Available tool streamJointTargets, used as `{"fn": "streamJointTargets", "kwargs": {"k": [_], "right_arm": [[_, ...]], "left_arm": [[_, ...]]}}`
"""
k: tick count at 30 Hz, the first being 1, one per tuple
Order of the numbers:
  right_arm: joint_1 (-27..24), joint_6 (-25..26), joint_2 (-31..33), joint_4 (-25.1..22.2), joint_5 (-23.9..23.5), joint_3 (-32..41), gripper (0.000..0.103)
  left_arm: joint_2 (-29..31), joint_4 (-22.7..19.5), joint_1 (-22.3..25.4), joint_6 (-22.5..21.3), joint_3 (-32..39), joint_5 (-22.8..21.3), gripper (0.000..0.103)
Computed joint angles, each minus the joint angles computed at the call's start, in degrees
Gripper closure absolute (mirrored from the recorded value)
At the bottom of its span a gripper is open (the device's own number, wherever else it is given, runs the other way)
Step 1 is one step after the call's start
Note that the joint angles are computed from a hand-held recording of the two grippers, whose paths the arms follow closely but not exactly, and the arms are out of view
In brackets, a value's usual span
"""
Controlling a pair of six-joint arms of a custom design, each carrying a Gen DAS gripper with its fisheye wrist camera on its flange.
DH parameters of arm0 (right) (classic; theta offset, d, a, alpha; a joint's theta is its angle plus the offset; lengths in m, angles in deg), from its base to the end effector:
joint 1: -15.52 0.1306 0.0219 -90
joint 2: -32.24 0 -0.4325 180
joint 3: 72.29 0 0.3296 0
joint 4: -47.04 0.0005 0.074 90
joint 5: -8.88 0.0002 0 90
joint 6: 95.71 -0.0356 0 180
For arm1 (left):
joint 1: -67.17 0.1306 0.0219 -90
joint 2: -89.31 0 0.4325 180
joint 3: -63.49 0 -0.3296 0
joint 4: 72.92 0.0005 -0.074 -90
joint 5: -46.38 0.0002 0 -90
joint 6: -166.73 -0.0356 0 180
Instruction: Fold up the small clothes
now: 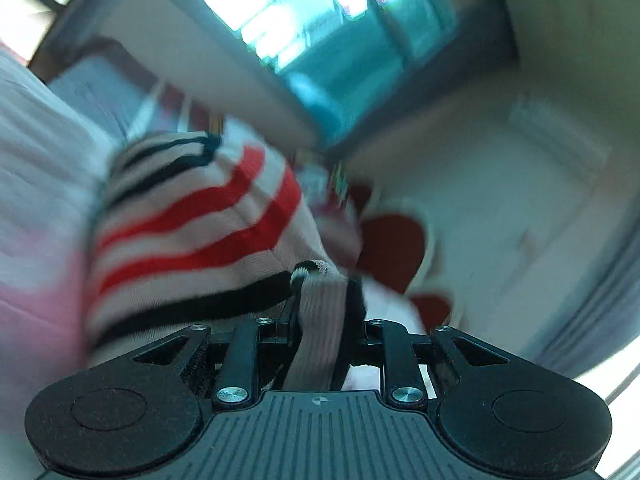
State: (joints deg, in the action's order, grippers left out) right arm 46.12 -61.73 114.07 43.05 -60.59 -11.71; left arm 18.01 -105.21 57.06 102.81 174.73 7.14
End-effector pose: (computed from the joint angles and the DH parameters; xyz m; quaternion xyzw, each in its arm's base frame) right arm 0.3205 0.1744 0.3933 0.2759 0.7896 0.2520 0.4867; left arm 0.5597 -0.1283 0.5068 0.1045 0.8038 -0.4932 0.3159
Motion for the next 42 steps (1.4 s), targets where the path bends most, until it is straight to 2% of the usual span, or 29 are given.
{"fn": "streamJointTargets", "kwargs": {"k": [1, 3, 4, 5, 6, 8, 10, 12, 13, 15, 16, 19, 22, 25, 26, 27, 29, 30, 32, 33, 35, 37, 40, 42], "right_arm": [[-1.1, -1.8, -2.4, 0.2, 0.9, -2.0, 0.088], [-4.0, -4.8, -7.8, -1.0, 1.5, -5.5, 0.078], [-5.7, -6.2, -10.5, -1.9, 0.5, -6.8, 0.076], [-7.0, -6.9, -12.4, -2.8, -0.2, -7.6, 0.068], [-8.1, -7.2, -14.3, -4.5, -0.6, -8.1, 0.051], [-9.2, -6.3, -17.6, -5.8, -1.9, -9.0, 0.037], [-9.6, -6.4, -19.3, -5.4, -4.3, -9.7, 0.036], [-9.5, -7.3, -18.8, -4.7, -8.3, -9.7, 0.035], [-8.7, -7.8, -17.6, -3.5, -9.7, -9.6, 0.035], [-7.6, -9.4, -15.1, -3.1, -14.0, -8.7, 0.031], [-7.0, -10.5, -13.7, -2.8, -15.7, -8.2, 0.031], [-5.8, -12.6, -9.9, -3.2, -18.0, -6.1, 0.030], [-7.0, -14.8, -7.1, -5.2, -21.9, -4.2, 0.031], [-7.2, -12.7, -5.1, -5.0, -22.1, -2.8, 0.034], [-7.4, -11.9, -4.3, -5.4, -22.5, -2.0, 0.034], [-7.3, -11.2, -4.1, -6.3, -22.3, -1.3, 0.036], [-7.1, -8.6, -2.4, -8.7, -21.6, 0.6, 0.038], [-6.8, -7.0, -2.3, -11.1, -20.9, 1.7, 0.050], [-5.2, 0.2, -0.6, -16.2, -16.8, 4.8, 0.071], [-3.9, 4.2, -0.2, -18.2, -14.2, 6.1, 0.074], [-0.9, 12.4, 0.3, -21.1, -8.0, 8.3, 0.078], [2.4, 19.4, -0.3, -21.7, -0.9, 9.2, 0.079], [5.0, 25.1, -2.4, -19.9, 6.0, 8.9, 0.080], [5.9, 28.5, -4.4, -18.2, 9.3, 7.9, 0.080]], "left_arm": [[1.0, -5.3, -2.3, -4.1, 1.6, -1.5, 0.081], [4.2, -17.6, -6.9, -12.5, 5.9, -6.8, 0.079], [4.7, -20.0, -8.7, -15.2, 6.4, -9.8, 0.074], [3.9, -19.6, -10.0, -17.3, 5.4, -12.3, 0.061], [2.3, -16.5, -10.2, -17.0, 3.3, -11.3, 0.039], [-0.5, -10.6, -9.1, -13.6, 0.4, -8.1, 0.035], [-3.5, -6.0, -6.6, -11.6, -2.0, -6.9, 0.035], [-5.8, -1.8, -3.7, -11.0, -5.0, -10.2, 0.035], [-6.1, -1.6, -2.4, -12.9, -5.4, -13.8, 0.035], [-5.4, -6.7, -1.3, -17.4, -3.9, -19.4, 0.035], [-4.5, -9.9, -0.8, -19.2, -2.6, -20.4, 0.035], [-2.9, -14.5, -0.2, -23.2, -1.4, -22.6, 0.035], [-2.8, -14.3, -0.1, -22.9, -2.8, -21.7, 0.035], [-1.9, -13.5, -0.5, -24.7, -3.1, -22.7, 0.035], [-1.7, -11.8, -0.7, -26.3, -4.9, -23.4, 0.034], [-1.4, -11.9, -1.1, -27.3, -4.4, -24.0, 0.034], [-0.7, -12.8, -1.0, -26.7, -2.4, -23.0, 0.034], [-0.6, -11.7, -0.6, -25.3, -2.4, -21.9, 0.034], [-0.8, -8.9, 0.6, -20.8, -2.8, -21.5, 0.034], [0.0, -9.3, 0.9, -19.0, -1.8, -21.9, 0.034], [1.7, -11.7, 0.8, -18.6, 0.6, -22.8, 0.034], [2.4, -12.0, 0.1, -19.5, 1.9, -23.4, 0.034], [2.5, -10.7, -1.0, -19.6, 2.6, -22.6, 0.034], [2.8, -11.4, -2.3, -21.9, 3.3, -23.1, 0.034]]}}
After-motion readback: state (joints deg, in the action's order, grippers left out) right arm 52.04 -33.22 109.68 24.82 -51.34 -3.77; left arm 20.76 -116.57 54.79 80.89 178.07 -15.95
